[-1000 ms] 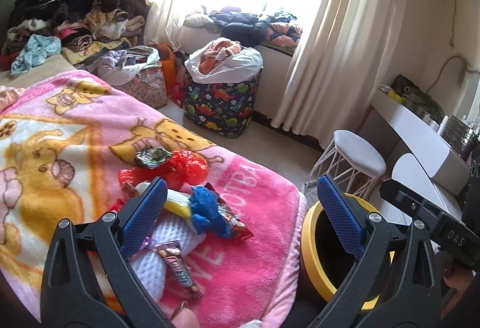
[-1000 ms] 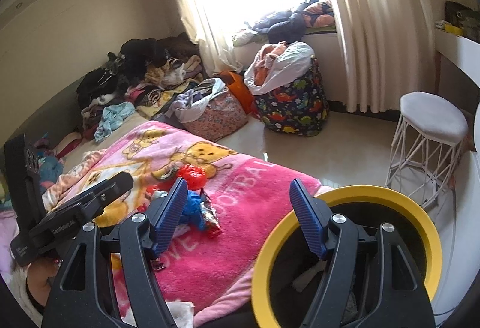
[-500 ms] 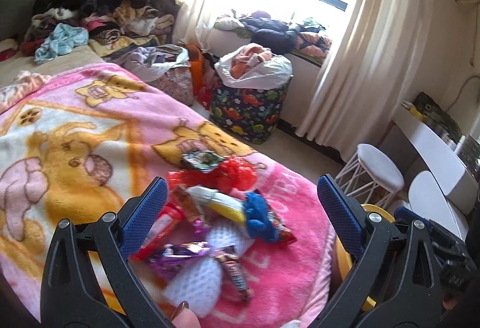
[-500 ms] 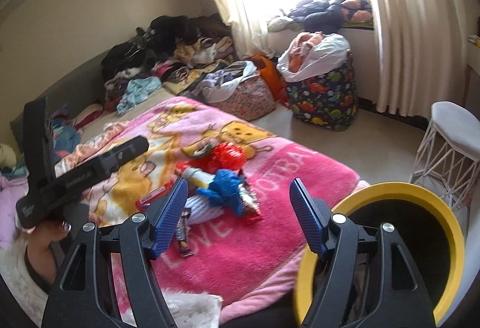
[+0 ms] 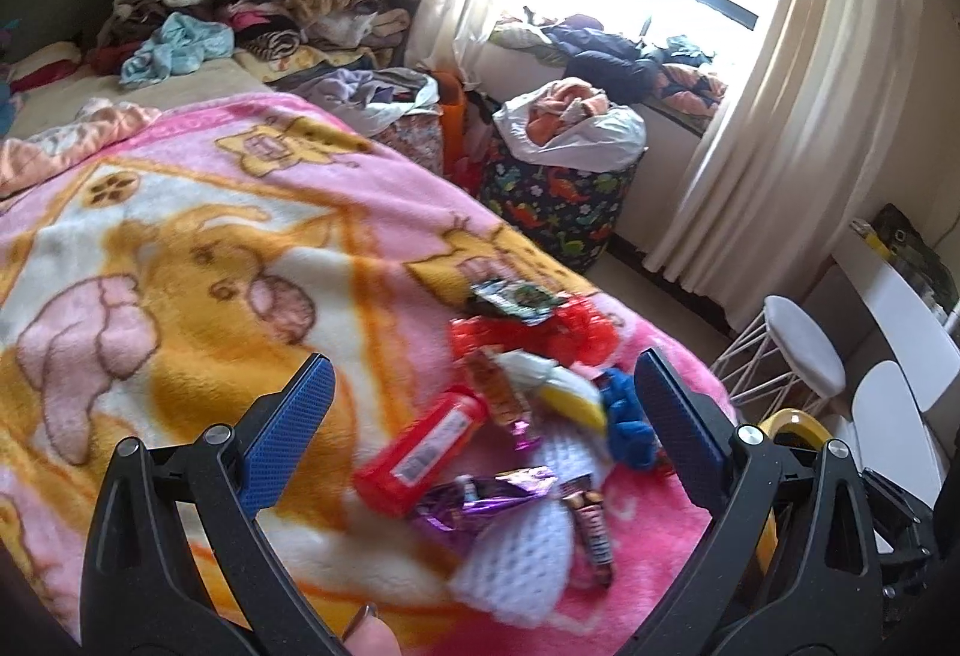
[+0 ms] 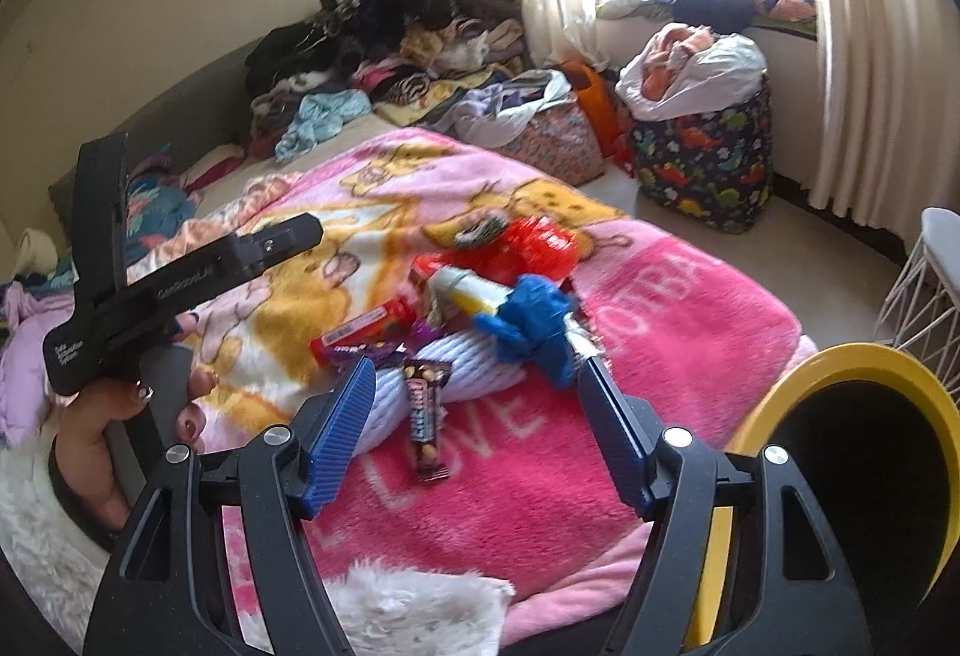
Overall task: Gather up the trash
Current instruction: 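Grasp the red candy tube with the left tool while the right tool grasps the chocolate bar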
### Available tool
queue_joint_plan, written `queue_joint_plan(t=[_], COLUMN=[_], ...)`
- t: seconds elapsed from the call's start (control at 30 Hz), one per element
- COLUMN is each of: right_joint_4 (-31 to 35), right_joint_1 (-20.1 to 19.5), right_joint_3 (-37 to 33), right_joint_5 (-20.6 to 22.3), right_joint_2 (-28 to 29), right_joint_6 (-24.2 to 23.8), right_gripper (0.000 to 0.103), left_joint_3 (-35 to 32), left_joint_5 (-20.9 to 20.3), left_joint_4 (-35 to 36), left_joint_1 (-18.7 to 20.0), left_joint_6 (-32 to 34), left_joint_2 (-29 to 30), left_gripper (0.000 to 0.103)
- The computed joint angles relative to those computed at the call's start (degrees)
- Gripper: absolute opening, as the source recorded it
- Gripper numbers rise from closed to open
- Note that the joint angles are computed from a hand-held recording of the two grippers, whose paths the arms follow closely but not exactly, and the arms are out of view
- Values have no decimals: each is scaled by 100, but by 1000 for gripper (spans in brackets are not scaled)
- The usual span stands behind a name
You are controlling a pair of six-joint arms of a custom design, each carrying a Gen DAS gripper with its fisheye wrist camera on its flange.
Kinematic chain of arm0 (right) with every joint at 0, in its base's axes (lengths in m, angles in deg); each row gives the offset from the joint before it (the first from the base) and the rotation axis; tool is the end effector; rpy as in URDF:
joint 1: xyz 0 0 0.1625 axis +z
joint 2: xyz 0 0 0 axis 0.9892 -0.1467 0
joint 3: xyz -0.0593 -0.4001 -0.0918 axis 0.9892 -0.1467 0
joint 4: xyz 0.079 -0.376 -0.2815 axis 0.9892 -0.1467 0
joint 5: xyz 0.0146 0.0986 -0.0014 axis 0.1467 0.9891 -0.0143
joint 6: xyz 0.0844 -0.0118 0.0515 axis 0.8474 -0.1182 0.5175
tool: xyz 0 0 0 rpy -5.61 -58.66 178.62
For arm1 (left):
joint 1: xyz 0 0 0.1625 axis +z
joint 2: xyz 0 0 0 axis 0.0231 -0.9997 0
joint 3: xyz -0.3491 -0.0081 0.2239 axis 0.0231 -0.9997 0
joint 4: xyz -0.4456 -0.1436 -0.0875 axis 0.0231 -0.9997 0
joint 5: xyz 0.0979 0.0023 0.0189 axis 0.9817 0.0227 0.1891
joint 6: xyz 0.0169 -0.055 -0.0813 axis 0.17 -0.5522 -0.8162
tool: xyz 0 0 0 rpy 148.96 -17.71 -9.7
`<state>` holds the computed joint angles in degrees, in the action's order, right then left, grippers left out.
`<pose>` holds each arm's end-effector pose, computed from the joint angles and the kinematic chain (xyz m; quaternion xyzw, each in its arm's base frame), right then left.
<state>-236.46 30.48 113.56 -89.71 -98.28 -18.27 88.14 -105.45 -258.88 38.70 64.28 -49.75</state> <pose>0.2404 -0.3745 0.2126 0.1869 -0.8854 0.3622 0.2235 -0.2371 -0.4581 0.2100 0.2026 0.8878 -0.3801 0.1620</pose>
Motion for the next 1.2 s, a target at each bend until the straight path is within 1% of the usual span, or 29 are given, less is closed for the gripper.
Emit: queue_joint_plan(t=[0.1, 0.23, 0.3, 0.33, 0.4, 0.47, 0.6, 0.67, 0.8, 0.83, 0.87, 0.9, 0.93, 1.03, 1.17, 1.2], right_joint_4=[85, 288, 352, 412, 549, 684, 897, 1053, 1231, 1284, 1348, 1399, 1426, 1353, 1267, 1249], right_joint_1=[-24, -97, -136, -167, -210, -262, -345, -402, -470, -484, -505, -519, -521, -512, -526, -523], right_joint_3=[-36, -124, -152, -168, -215, -263, -335, -381, -468, -487, -507, -522, -528, -498, -437, -426], right_joint_5=[35, 67, 93, 124, 149, 176, 253, 329, 404, 429, 461, 479, 481, 479, 503, 497], right_joint_2=[117, 270, 338, 364, 429, 500, 617, 661, 792, 811, 829, 844, 857, 868, 814, 800], right_joint_6=[18, 50, 52, 62, 131, 175, 233, 282, 259, 256, 255, 258, 261, 256, 259, 257], right_gripper=[67, 62, 60, 59, 58, 55, 52, 47, 41, 37, 29, 26, 19, 17, 16, 16], left_joint_3=[8, -18, -59, -71, -121, -178, -285, -354, -472, -501, -534, -565, -600, -645, -704, -719], left_joint_5=[13, -77, -185, -222, -410, -589, -920, -1084, -1285, -1329, -1357, -1367, -1370, -1359, -1348, -1345], left_joint_4=[127, 387, 577, 647, 835, 997, 1146, 1189, 1291, 1318, 1371, 1432, 1533, 1706, 1840, 1860], left_joint_1=[125, 337, 477, 526, 670, 775, 910, 951, 995, 1007, 1014, 1017, 1022, 1029, 1065, 1071], left_joint_6=[-75, -170, -242, -272, -374, -430, -334, -269, -186, -173, -156, -144, -145, -129, -144, -148], left_joint_2=[-53, -112, -130, -141, -148, -126, -44, 30, 174, 206, 245, 282, 318, 386, 458, 473], left_gripper=[92, 92, 83, 80, 70, 64, 55, 51, 49, 48, 48, 48, 48, 46, 33, 33])
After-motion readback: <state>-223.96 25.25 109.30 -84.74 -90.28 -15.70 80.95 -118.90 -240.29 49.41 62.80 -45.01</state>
